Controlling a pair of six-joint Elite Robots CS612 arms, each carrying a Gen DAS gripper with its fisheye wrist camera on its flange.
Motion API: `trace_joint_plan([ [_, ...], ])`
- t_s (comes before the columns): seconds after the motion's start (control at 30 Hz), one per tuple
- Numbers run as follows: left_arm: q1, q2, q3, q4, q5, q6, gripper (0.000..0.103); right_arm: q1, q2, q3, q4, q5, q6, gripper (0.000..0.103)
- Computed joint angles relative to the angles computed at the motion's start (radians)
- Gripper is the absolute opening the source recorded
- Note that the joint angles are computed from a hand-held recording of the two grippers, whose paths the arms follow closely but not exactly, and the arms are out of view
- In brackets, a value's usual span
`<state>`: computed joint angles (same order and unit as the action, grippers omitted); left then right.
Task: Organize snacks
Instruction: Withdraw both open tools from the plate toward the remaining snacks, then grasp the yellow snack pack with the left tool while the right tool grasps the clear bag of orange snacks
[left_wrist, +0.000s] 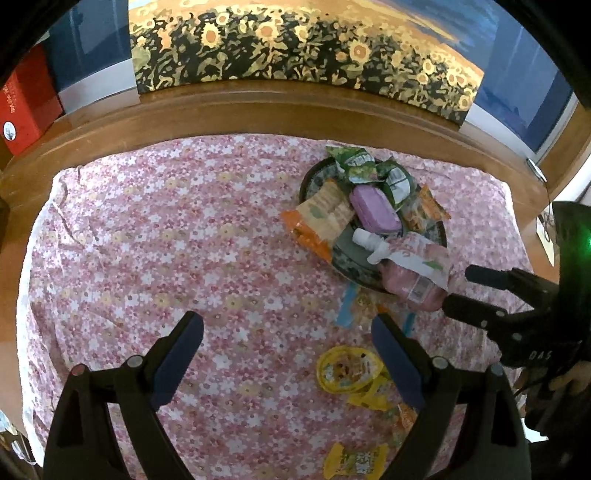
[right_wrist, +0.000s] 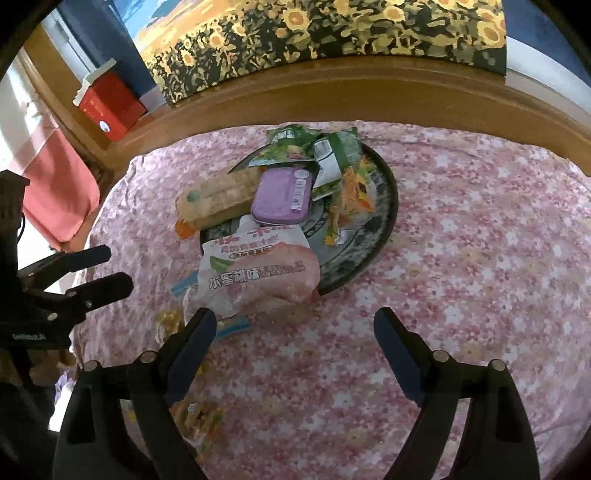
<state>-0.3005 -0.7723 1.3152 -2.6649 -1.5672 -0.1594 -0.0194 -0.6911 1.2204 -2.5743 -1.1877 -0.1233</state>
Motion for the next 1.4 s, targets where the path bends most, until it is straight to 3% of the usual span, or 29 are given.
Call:
trace_joint_plan([
  [0.33,-0.005,-0.011,0.028,0.002,-0.007,0.009,0.095,0.001,-0.029,0.057,-0.016,0.009,-0.012,0.089],
  [0.6,-0.012,-0.052,0.109,-0.017,-0.012,0.007,0.095,0.006,-0.054,0.112,-0.011,0.033,-0.031,0.089],
  [0.9,-0.024,-0.097,0.214,-0.021,-0.073,0.003,0.095,0.017,-0.091,0.192,-0.027,0.045,-0.056,0.089],
  [1.0,-0.030,-0.100,0.231,-0.019,-0.077,0.014,0.094,0.014,-0.100,0.211,-0.027,0.092,-0.067,0.082],
  [1.1,-0.033,-0.099,0.235,-0.024,-0.073,0.020,0.093,0.021,-0.106,0.220,-0.025,0.081,-0.085,0.078],
  [1.2,-0.032,-0.096,0.236,-0.040,-0.083,0.025,0.086,0.022,-0.103,0.217,-0.035,0.089,-0.078,0.078],
  [1.3,-0.028,-0.093,0.231,-0.041,-0.096,0.033,0.048,0.031,-0.090,0.200,-0.032,0.086,-0.077,0.078],
  [1.33,-0.027,-0.092,0.229,-0.027,-0.098,0.032,0.039,0.035,-0.084,0.190,-0.017,0.087,-0.087,0.075],
  [1.4,-0.025,-0.094,0.235,-0.044,-0.103,0.028,0.034,0.042,-0.079,0.181,0.003,0.074,-0.102,0.051],
])
